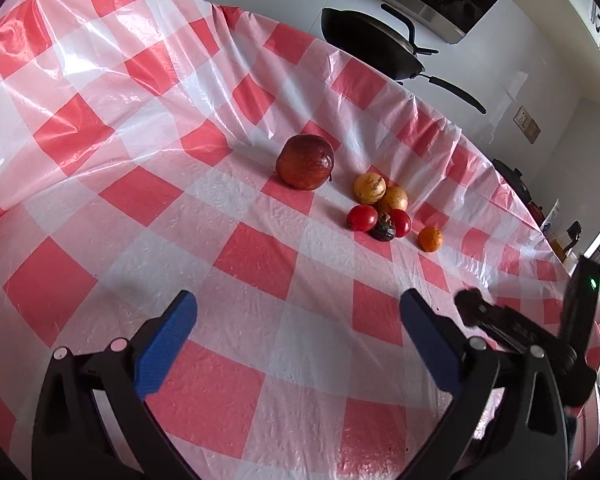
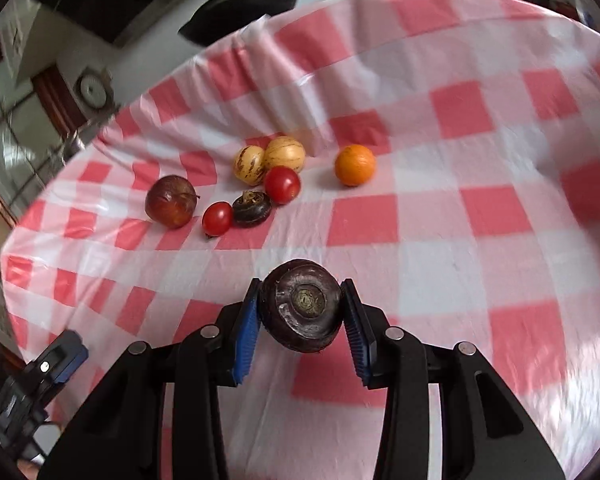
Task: Organize fruits
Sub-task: 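Grasp the red tomato with the left gripper while the right grasps a water chestnut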
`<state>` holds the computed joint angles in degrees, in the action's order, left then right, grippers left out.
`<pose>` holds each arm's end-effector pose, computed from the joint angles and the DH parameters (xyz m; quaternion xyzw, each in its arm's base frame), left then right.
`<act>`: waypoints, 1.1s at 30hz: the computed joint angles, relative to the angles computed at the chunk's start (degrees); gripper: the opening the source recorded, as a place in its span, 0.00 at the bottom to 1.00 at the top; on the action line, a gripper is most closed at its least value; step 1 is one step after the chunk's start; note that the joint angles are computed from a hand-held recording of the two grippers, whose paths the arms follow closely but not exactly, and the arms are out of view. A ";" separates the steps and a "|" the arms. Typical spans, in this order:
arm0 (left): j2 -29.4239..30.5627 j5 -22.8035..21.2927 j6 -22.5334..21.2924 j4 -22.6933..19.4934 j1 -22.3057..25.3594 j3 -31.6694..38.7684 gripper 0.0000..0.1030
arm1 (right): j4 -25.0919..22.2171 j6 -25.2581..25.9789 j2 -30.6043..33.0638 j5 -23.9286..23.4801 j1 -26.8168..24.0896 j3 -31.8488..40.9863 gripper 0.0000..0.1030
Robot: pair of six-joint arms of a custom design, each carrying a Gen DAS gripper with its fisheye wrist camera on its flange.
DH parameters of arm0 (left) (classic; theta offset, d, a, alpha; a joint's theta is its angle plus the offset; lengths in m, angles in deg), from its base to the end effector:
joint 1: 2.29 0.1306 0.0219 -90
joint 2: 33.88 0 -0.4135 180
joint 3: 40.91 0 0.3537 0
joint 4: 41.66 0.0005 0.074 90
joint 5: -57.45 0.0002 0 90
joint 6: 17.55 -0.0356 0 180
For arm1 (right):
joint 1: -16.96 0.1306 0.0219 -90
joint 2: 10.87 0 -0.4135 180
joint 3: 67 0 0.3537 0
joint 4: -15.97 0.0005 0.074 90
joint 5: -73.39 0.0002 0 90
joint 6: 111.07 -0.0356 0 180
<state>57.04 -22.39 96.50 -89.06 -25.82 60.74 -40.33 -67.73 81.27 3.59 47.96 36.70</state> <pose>0.4222 -0.1912 0.5446 0.0357 0.8903 -0.2527 0.3771 0.4009 0.2260 0.5389 0.1906 0.8910 0.1114 0.3966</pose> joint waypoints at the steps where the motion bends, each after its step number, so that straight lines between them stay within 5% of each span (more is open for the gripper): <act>1: 0.02 0.10 -0.05 -0.06 -0.03 0.03 0.98 | -0.60 -0.41 0.22 1.47 0.32 0.53 0.39; 5: 0.60 -0.44 -1.63 -1.28 -0.58 1.08 0.98 | 2.45 -3.76 -2.18 2.23 0.00 -3.40 0.39; 11: 9.85 -5.36 -9.75 -11.35 -3.81 13.71 0.98 | 3.38 -4.29 -2.91 -0.20 -0.95 -4.65 0.39; 17: 24.87 -10.53 -19.89 -20.79 -7.26 34.71 0.80 | 2.52 -4.51 -2.31 -0.80 -0.95 -4.02 0.39; 22: 37.57 -10.23 -24.57 -34.65 -7.95 55.69 0.50 | 2.39 -4.26 -1.96 -1.83 -1.25 -3.77 0.39; 24: 39.44 -10.06 -26.35 -35.79 -8.09 59.11 0.36 | 2.32 -4.11 -1.78 -2.35 -1.40 -3.62 0.39; 27: 36.24 -8.11 -28.10 -31.72 -8.10 53.27 0.29 | 2.83 -4.32 -1.91 -2.44 -1.48 -3.87 0.39; 33: 18.59 -3.88 -27.78 -16.12 -7.14 25.90 0.29 | 3.96 -4.68 -2.30 -2.42 -1.52 -4.60 0.39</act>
<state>75.63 -26.27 68.72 -105.18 -32.96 86.63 -36.37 -72.41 78.97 1.17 46.44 32.10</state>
